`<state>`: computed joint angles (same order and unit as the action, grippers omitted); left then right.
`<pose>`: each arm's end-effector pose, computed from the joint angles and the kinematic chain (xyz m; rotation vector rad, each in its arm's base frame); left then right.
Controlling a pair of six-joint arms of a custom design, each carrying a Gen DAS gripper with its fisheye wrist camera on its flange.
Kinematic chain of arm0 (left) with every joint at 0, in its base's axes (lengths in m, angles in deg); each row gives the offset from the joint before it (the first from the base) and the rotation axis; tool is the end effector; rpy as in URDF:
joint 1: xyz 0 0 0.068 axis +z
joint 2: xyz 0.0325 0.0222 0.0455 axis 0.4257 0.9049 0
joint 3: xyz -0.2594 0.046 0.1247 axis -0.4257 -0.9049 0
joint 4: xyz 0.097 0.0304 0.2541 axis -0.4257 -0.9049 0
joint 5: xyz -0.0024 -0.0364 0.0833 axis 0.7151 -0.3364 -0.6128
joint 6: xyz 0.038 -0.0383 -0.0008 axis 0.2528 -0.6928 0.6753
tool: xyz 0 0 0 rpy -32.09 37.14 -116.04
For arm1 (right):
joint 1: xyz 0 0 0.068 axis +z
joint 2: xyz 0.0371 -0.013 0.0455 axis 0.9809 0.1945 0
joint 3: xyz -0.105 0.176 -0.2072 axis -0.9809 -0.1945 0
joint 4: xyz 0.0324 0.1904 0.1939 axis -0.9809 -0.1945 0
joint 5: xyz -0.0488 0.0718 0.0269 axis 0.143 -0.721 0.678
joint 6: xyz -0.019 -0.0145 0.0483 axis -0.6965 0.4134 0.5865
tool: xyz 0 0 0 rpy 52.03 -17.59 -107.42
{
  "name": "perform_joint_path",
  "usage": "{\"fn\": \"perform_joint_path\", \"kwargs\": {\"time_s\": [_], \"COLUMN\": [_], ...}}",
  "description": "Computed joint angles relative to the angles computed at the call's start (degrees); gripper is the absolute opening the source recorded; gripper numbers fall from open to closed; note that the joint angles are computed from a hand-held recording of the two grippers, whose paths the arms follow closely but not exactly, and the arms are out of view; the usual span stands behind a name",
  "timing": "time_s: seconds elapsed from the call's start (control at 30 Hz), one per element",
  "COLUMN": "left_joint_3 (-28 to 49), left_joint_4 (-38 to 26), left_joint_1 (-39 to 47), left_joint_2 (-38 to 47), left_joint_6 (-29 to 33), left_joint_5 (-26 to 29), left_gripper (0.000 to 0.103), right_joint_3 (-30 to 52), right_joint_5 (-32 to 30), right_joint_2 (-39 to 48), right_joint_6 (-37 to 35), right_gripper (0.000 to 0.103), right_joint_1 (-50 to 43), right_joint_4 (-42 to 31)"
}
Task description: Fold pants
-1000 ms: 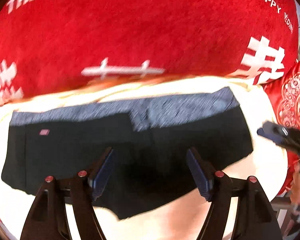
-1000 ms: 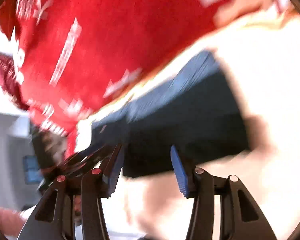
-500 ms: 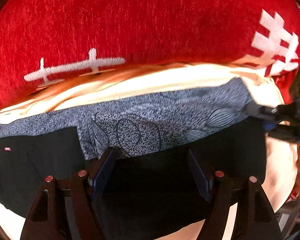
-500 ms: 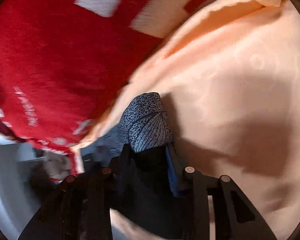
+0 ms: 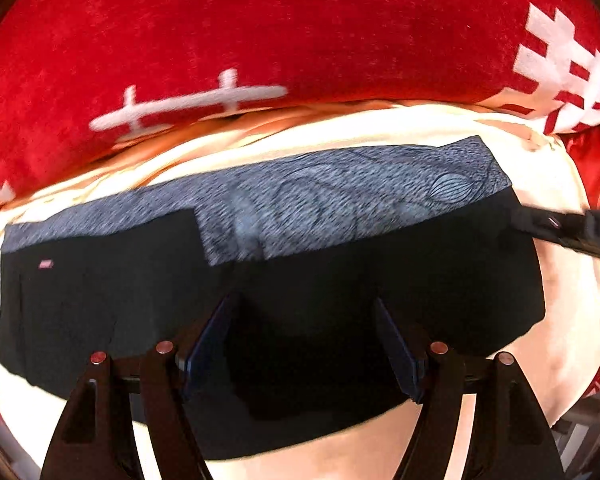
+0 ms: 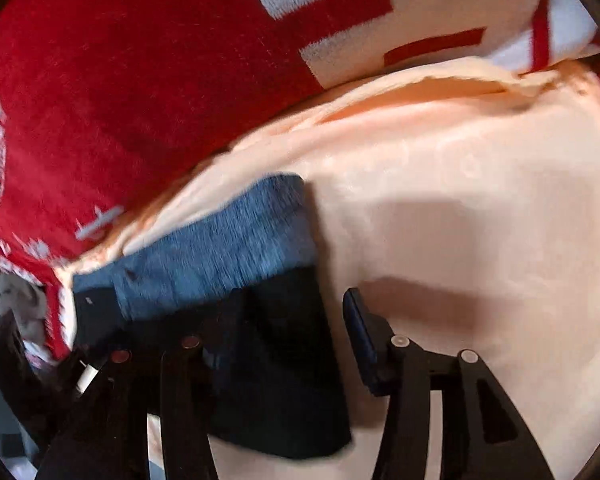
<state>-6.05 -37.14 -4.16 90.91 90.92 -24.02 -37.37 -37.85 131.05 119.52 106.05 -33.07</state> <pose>0.3527 -0.2036 0.1525 1.3143 2.6988 -0.2038 0.2183 0.1130 0.1393 1.3925 2.5550 0.4621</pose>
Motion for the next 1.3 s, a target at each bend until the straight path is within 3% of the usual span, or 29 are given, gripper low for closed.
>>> {"fn": "perform_joint_path", "kwargs": {"time_s": [0.13, 0.2, 0.23, 0.5, 0.67, 0.83, 0.93, 1.07, 1.3], "left_joint_3": [-1.1, -2.0, -1.6, -4.4, -6.3, -8.9, -9.4, -8.4, 0.1], "left_joint_4": [-0.7, -0.8, -1.5, -2.2, -3.3, -4.2, -5.3, -7.6, -14.5], "left_joint_1": [1.2, 1.8, 2.9, 3.5, 4.8, 7.7, 10.4, 16.7, 26.1], "left_joint_2": [-1.9, -3.0, -3.2, -7.1, -8.8, -11.0, -10.5, -9.1, -4.5], "left_joint_6": [-0.6, -0.8, -0.3, -3.4, -5.4, -6.1, -4.9, -0.6, 13.2], "left_joint_5": [-1.1, -1.1, -0.5, -1.0, -0.5, 0.6, 2.7, 10.6, 14.0], "left_gripper": [0.074, 0.088, 0.1, 0.1, 0.1, 0.1, 0.1, 0.1, 0.1], "right_joint_3": [0.1, 1.9, 3.2, 3.3, 6.9, 11.0, 13.6, 17.9, 31.8], "right_joint_5": [2.7, 4.1, 4.5, 4.5, 4.0, 2.4, 1.7, 1.6, 1.1], "right_joint_2": [-6.6, -7.2, -7.0, -9.9, -6.7, -2.7, 0.4, 4.3, 15.8], "right_joint_6": [5.2, 7.7, 8.9, 16.6, 13.7, 9.1, 7.5, 7.7, 9.9], "right_gripper": [0.061, 0.061, 0.061, 0.062, 0.078, 0.081, 0.082, 0.083, 0.084], "right_joint_1": [6.7, 10.5, 12.5, 21.3, 22.3, 22.7, 23.2, 24.2, 25.4], "right_joint_4": [-8.5, -12.2, -14.0, -15.0, -14.9, -16.5, -17.6, -19.4, -23.7]}}
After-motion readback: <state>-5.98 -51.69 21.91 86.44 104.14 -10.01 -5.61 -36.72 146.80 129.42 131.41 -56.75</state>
